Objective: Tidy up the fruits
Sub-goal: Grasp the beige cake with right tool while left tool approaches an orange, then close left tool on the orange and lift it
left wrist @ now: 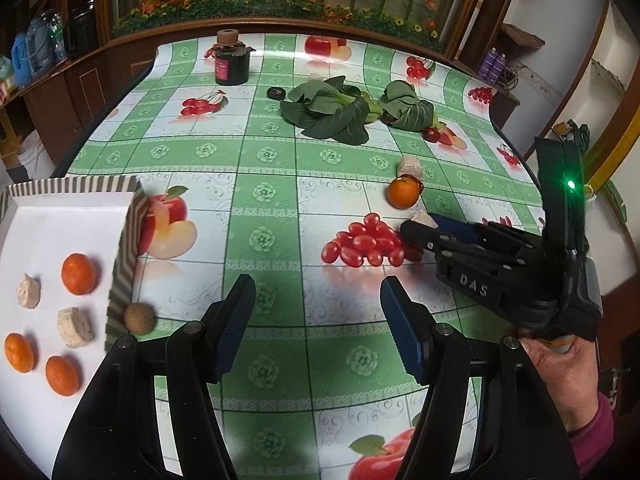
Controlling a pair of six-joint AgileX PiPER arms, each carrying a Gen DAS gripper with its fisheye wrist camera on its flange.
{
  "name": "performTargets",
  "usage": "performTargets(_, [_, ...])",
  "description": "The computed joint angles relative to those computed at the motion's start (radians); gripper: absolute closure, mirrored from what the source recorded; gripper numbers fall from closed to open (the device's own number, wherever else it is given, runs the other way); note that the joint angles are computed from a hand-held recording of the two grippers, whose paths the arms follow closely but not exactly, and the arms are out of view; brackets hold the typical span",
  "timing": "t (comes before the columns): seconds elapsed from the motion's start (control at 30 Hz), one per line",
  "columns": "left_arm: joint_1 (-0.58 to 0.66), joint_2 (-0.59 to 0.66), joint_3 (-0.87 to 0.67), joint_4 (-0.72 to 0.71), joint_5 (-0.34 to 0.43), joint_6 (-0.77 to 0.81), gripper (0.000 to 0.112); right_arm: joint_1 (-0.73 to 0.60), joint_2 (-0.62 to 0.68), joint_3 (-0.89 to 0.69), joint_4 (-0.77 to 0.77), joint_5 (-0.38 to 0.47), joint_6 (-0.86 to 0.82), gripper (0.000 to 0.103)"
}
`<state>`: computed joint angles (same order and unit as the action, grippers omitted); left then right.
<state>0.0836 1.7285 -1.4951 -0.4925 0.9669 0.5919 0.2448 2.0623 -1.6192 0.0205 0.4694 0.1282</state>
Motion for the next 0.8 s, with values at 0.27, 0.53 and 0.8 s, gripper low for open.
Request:
performTargets(0.27, [-0.077,0.050,-0.068,0.018,0.001,-0.014,0.047,-0.026,-0.086,0.135,0.055,-0.055,-0.064,0.074])
performTargets(0.53, [-0.167,0.197,-0.243,0.044,0.038,-0.041,0.047,-0.119,-0.155,0.231,0.289,-0.091,-0.241,0.074])
performTargets(0.8, [-0.220,0.313,-0.379,0.037,0.066,-0.028,0.047,-0.145,-0.152,0.238,0.405,-0.091,-0.352,0.074])
